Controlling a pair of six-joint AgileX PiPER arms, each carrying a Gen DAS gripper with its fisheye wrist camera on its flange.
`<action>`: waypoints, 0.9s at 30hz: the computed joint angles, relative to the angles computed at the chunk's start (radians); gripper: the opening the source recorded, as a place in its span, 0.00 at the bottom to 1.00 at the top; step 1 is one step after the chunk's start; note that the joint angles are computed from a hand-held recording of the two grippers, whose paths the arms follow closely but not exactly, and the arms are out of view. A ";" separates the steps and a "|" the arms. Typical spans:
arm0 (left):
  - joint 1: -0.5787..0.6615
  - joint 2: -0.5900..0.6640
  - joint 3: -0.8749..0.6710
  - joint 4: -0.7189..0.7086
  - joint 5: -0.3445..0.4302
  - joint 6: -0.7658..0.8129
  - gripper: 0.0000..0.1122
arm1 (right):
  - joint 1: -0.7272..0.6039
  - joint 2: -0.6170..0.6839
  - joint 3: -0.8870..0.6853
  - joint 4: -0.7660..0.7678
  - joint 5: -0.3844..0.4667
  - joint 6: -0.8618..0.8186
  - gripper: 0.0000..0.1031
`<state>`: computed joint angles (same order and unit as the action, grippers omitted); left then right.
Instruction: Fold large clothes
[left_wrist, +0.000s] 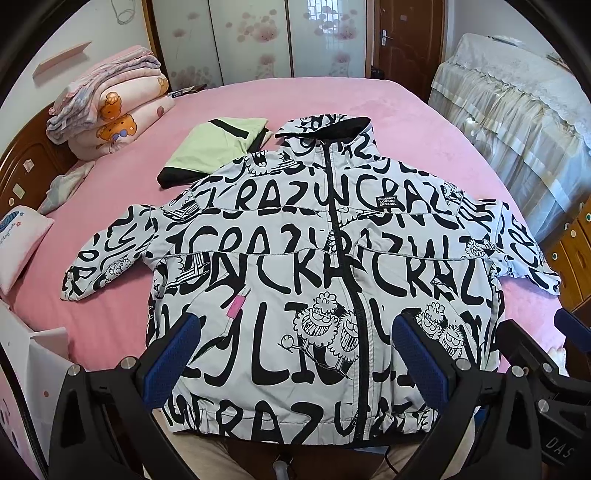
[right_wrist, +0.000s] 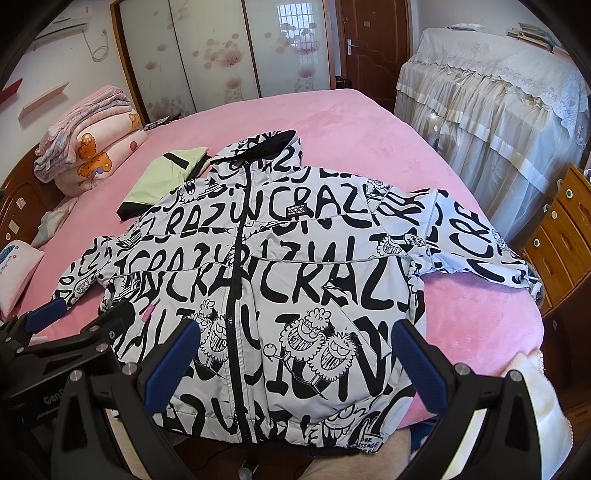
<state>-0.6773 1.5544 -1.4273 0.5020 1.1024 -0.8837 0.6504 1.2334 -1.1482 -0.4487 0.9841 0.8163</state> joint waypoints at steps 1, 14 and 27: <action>0.001 0.001 -0.002 -0.001 0.001 0.002 0.91 | -0.007 0.004 -0.004 0.003 -0.003 -0.006 1.00; -0.035 -0.045 0.029 0.027 0.008 0.006 0.91 | -0.057 0.023 -0.003 0.030 -0.037 -0.035 1.00; -0.040 0.097 -0.281 -0.006 0.105 0.173 0.91 | -0.267 0.027 -0.058 0.109 -0.089 -0.193 1.00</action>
<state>-0.7177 1.6518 -1.7086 0.4957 1.2078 -0.7108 0.3832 1.2600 -1.2061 -0.3395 0.8951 0.6236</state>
